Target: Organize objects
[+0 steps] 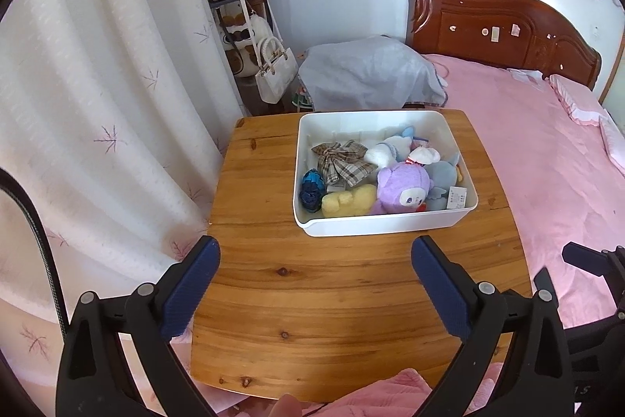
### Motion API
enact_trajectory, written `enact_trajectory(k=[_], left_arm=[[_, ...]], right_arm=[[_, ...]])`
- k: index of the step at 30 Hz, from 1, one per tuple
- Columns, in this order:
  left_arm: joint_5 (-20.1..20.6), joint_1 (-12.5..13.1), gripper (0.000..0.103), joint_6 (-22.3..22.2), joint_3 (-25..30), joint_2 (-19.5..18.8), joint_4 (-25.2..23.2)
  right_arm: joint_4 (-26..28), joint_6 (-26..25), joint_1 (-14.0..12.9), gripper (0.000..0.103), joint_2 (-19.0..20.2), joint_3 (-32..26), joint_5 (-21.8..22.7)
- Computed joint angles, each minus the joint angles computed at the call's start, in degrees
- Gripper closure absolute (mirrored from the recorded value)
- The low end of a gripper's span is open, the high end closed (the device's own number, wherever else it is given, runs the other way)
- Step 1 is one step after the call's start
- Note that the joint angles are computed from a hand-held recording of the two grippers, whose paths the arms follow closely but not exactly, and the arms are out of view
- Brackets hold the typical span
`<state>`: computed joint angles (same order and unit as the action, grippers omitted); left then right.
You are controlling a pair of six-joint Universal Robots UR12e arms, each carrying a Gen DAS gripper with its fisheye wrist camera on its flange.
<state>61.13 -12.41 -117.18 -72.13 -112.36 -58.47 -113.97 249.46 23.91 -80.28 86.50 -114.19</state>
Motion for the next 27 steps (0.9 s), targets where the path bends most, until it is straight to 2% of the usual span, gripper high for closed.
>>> enact_trajectory(k=[6,9,27], left_arm=[[0.3,-0.1,0.004,0.4,-0.3,0.2,0.1],[1.6,-0.4,0.004,-4.8,-0.2,0.2,1.1],[1.1,-0.2,0.004,-5.0,-0.6,0.5,1.0]], right_arm=[[0.1,0.1,-0.1,0.0,-0.2,0.1,0.2],[0.0,0.0,-0.1,0.0,-0.2,0.2,0.2],[0.5,0.7,0.0,0.0,0.0,-0.1,1.0]])
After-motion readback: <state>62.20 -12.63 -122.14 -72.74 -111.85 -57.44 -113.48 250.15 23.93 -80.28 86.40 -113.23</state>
